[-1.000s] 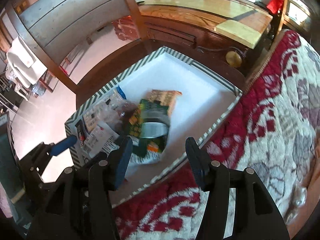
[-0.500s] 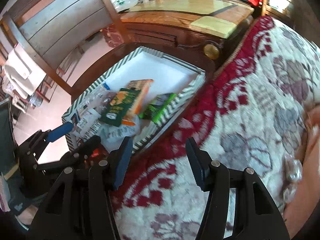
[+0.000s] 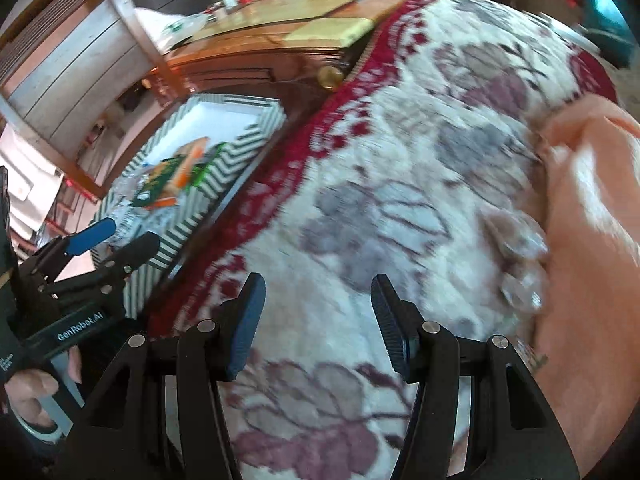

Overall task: Organize snacks
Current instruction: 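Move both tools back to the blanket beside the pink cloth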

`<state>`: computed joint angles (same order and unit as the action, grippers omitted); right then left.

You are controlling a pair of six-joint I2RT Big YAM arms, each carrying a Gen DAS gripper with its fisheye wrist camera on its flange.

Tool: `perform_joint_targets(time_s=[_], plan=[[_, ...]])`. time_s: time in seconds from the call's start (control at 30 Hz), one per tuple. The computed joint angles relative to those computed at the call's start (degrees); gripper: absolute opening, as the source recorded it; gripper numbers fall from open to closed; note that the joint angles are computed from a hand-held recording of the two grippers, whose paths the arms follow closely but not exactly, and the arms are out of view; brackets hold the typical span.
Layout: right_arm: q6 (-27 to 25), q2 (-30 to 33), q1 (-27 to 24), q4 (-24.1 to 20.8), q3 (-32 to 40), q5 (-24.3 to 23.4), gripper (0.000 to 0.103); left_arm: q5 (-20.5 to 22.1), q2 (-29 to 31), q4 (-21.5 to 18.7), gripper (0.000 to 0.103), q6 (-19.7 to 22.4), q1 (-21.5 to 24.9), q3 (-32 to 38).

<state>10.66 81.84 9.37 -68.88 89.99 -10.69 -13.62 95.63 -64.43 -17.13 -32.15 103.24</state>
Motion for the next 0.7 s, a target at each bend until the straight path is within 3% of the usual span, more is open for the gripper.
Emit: perform_joint_targets(time_s=[0.4,0.7], plan=[[0.8,-6.9,-9.6,-2.0,-10.6,1.5,0.056,3.1,4.8,-1.9,0.082,2.5,-5.0,4.9],[1.7,-7.3,-13.9,-1.7,-13.0,1.8,0.060,4.5,8.5,-3.7,0.082,4.5,-7.6,8.7]])
